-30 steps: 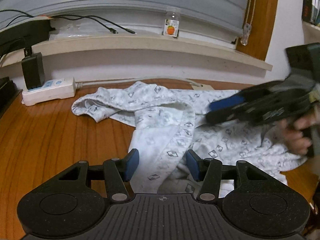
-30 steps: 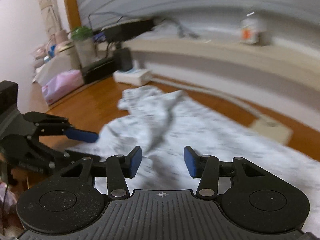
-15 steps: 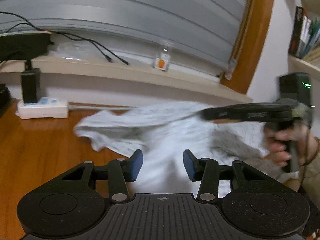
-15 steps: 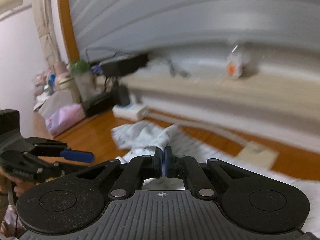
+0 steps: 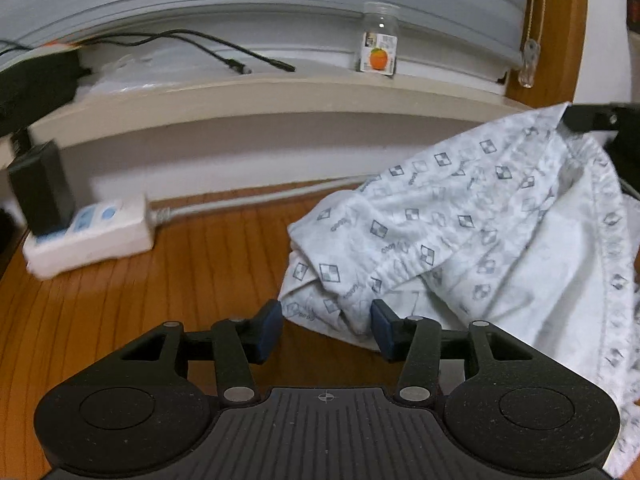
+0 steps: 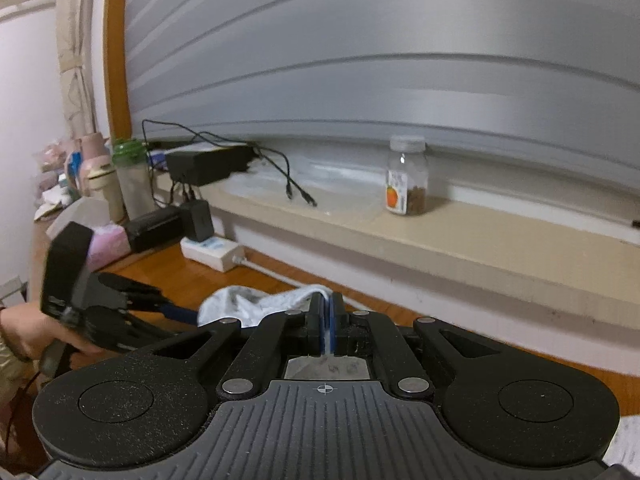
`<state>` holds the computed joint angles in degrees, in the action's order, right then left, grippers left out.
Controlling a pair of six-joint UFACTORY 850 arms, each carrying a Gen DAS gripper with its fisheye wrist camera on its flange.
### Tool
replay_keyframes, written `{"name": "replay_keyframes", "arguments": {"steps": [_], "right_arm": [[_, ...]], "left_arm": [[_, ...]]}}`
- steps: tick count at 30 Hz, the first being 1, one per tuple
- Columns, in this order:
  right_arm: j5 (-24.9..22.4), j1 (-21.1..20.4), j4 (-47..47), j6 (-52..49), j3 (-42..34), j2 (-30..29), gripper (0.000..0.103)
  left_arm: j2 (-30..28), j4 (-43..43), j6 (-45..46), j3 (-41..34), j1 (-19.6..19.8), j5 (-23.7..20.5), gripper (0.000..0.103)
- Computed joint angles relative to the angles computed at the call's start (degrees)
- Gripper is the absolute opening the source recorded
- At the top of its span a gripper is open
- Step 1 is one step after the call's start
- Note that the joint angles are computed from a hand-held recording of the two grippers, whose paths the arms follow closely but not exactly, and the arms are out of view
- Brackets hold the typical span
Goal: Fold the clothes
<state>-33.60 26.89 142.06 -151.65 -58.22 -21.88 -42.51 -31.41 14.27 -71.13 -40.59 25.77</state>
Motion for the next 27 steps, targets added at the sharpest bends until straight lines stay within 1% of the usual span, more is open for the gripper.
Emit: {"name": "replay_keyframes", "arguments": {"steps": [1, 2, 3, 5, 8, 10, 11, 12, 13, 14, 15, 16, 17, 19, 20, 22, 23, 24, 25, 27], "right_arm": [[-0.2, 0.0, -0.2, -0.1, -0.3, 0.0, 0.003], [-0.3, 0.0, -0.4, 0.0, -0.7, 0.0, 0.003], [-0.3, 0.0, -0.6, 0.0, -1.1, 0.0, 0.003], [-0.4, 0.1, 0.0, -1.1, -1.8, 0.1, 0.003], [-1.4, 0.6, 3.8, -5.0, -2.7, 0.6, 0.003], [-1.3, 0.8, 4.9, -5.4, -4.0, 0.3, 0.003], [-0.4, 1.1, 5.5, -5.6, -4.9, -0.3, 0.003], [1.5, 1.7, 6.4, -6.5, -6.2, -1.2, 0.003], [3.6, 2.2, 7.5, -7.8, -7.4, -2.3, 0.003], [5.8, 2.8, 8.7, -9.0, -8.5, -3.6, 0.003], [8.0, 3.3, 10.2, -10.5, -9.6, -4.9, 0.003], [9.7, 3.7, 11.3, -11.5, -10.5, -6.1, 0.003], [10.8, 3.9, 11.9, -11.8, -11.0, -7.0, 0.003], [12.7, 4.2, 12.6, -12.0, -11.7, -8.6, 0.004], [13.2, 4.2, 12.3, -11.4, -11.6, -8.8, 0.006], [14.4, 4.3, 11.4, -10.0, -11.4, -9.2, 0.01], [14.6, 4.3, 10.5, -9.1, -10.9, -9.1, 0.013], [14.3, 4.4, 8.9, -8.0, -9.9, -8.5, 0.021], [14.0, 4.4, 7.4, -6.9, -8.9, -8.0, 0.027], [13.6, 4.6, 6.2, -6.6, -6.6, -6.6, 0.032]], "left_arm": [[-0.3, 0.9, -0.4, -0.6, 0.4, 0.1, 0.045], [-0.5, 1.6, -0.8, -1.2, 0.7, -0.1, 0.034], [-0.6, 2.0, -1.1, -1.6, 1.1, 0.0, 0.004], [-0.2, 1.2, -0.3, -2.1, 1.5, 1.5, 0.005], [2.5, -3.8, 2.2, -0.8, 1.7, 7.6, 0.005], [3.6, -8.4, 4.6, -0.3, 1.4, 12.2, 0.005], [3.7, -10.0, 5.9, -0.5, 1.3, 12.6, 0.005], [3.6, -10.4, 6.4, -0.8, 1.4, 11.3, 0.007], [3.2, -10.6, 6.7, -1.1, 1.4, 9.4, 0.013], [2.8, -11.3, 7.1, -1.2, 1.3, 7.9, 0.016], [2.5, -11.2, 6.6, -0.8, 1.1, 7.3, 0.025], [2.2, -11.0, 6.1, -0.3, 0.9, 6.6, 0.03], [1.8, -10.8, 5.5, 0.1, 0.6, 6.0, 0.031], [1.2, -8.8, 2.9, 0.6, 0.1, 4.7, 0.038], [1.0, -7.7, 1.7, 0.8, -0.1, 4.1, 0.039], [0.9, -6.1, 0.0, 1.0, -0.6, 3.0, 0.04], [0.8, -4.7, -1.2, 1.0, -0.7, 2.6, 0.042], [0.6, -3.4, -2.4, 0.8, -0.9, 2.2, 0.046], [0.4, -2.3, -3.2, 0.7, -1.1, 1.9, 0.047], [-0.2, -2.7, -2.4, 0.1, -1.6, 1.8, 0.048]]}}
